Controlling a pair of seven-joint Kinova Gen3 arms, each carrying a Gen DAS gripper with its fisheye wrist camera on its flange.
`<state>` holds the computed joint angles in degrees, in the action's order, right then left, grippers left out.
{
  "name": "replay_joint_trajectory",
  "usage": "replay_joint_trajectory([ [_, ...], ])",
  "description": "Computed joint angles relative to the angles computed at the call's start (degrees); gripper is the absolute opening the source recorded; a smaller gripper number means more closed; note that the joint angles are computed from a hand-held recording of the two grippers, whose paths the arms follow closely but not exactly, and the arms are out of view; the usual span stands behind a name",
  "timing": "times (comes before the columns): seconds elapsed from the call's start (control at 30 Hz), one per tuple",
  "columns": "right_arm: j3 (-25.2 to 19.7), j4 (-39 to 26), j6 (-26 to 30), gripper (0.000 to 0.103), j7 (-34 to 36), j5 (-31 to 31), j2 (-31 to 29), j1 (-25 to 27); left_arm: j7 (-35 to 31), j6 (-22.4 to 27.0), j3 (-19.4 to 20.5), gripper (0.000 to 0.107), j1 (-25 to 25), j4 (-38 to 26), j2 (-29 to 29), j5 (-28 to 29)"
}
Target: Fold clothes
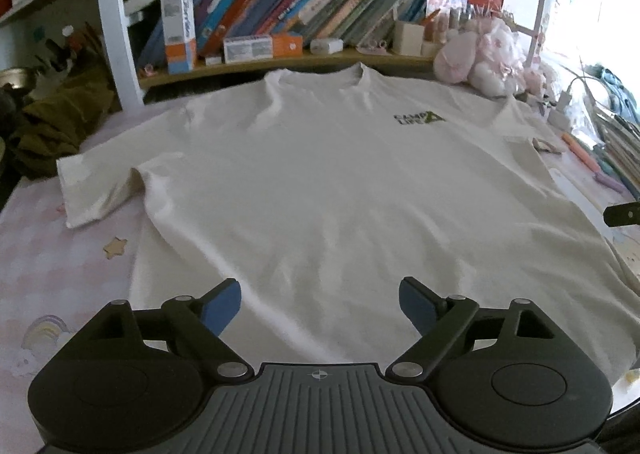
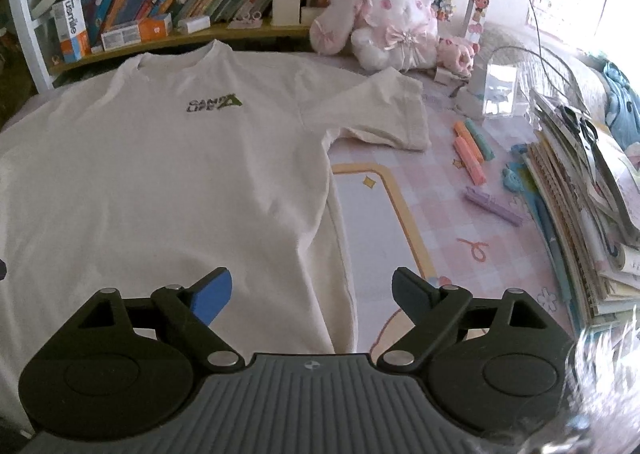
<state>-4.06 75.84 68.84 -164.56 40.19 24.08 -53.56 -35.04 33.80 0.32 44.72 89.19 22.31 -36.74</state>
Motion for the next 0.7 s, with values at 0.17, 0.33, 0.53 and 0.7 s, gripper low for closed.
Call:
replay_joint_trajectory([
  [0.17, -0.2, 2.3, -2.6, 0.087, 0.3, -1.5, -1.2, 2.2, -0.7, 3.2, 0.6, 0.089, 0.4, -3.6, 2.0, 1.6],
  [0.33, -0.4, 5.8, -8.7, 0.087, 2.7, -3.2, -2.8, 6.3, 1.8, 8.6, -0.1, 0.089, 3.0, -9.1, 5.2, 1.9],
  [0.53, 0.1, 10.0, -18.3, 0.087, 7.9, -6.9, -5.1, 13.5, 1.9, 17.2, -0.1, 0.089, 6.0, -20.0, 11.0, 2.6],
  [0.7, -0.3, 11.5, -26.2, 0.087, 17.1, -15.4, -6.0, 21.6, 1.2, 23.0, -1.3, 0.089, 9.0, -29.3, 16.2, 2.9],
])
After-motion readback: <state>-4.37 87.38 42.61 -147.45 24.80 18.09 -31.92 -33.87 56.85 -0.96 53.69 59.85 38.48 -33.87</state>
